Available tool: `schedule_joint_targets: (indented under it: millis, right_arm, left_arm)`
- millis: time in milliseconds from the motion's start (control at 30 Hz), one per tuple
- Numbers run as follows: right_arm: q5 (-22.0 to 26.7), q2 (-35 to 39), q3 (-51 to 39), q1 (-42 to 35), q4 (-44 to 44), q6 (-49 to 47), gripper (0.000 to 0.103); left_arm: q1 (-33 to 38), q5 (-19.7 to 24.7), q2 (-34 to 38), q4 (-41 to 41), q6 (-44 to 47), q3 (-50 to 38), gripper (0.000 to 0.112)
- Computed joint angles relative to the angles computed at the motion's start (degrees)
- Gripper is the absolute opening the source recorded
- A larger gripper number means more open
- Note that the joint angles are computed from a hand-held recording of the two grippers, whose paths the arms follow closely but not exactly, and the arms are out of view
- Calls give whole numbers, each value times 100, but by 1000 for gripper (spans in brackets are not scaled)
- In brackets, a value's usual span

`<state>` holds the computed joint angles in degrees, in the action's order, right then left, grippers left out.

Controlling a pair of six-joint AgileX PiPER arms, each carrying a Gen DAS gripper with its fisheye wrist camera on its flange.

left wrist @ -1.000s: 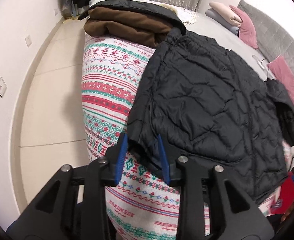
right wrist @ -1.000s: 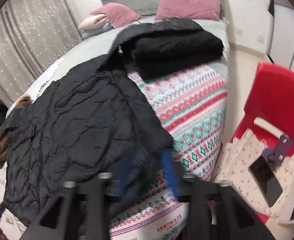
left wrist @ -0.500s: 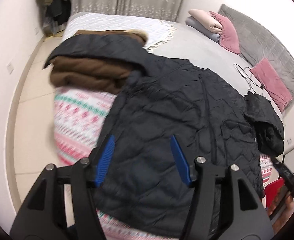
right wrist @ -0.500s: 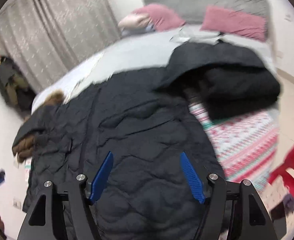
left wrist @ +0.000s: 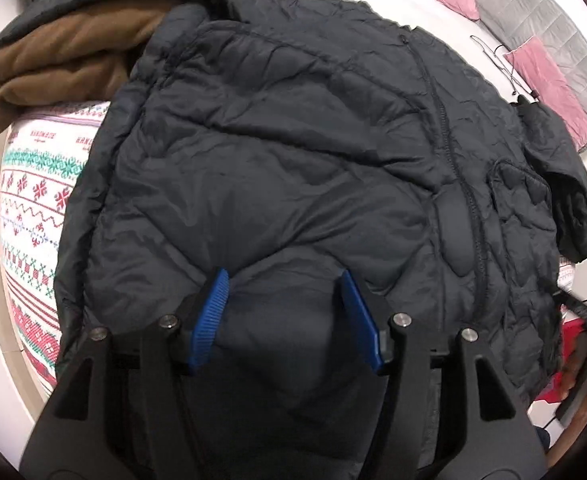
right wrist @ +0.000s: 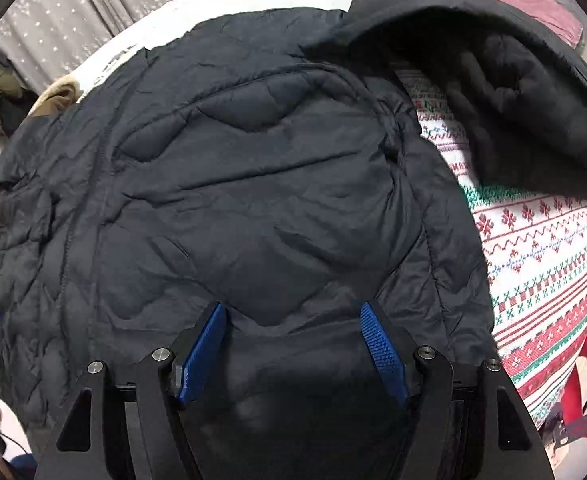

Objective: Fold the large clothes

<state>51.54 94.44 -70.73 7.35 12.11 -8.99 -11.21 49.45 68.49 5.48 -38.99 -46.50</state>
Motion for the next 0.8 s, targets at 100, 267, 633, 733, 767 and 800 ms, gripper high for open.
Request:
schedule_joint_targets:
  millis: [100,267,633,733,767,800]
  right_arm:
    - [-21,-317,-194,-478,850,-730,71]
    - [539,328,-1447,-2111,2858,-1320,71]
    - [678,2541,-4150,-3832,3656,163,71]
    - [679,2948,-4853,-3877,3414,652,71]
    - [759,2997,-4979,-3962,3369,679,71]
    - [812,3200,-5333,-3919,3170,882,71]
  left_arm:
    - [-97,148,-201,253,-195,-114,60]
    - [-110,167,-440,309,-253,-228,68]
    - [-4,-235,101,726,-839,-517,79]
    - [28,-424,170,926,-1117,-521,81]
    - [60,-501,190,909,-1120,-520,81]
    - [122,-627,212,854,-1076,-503,81]
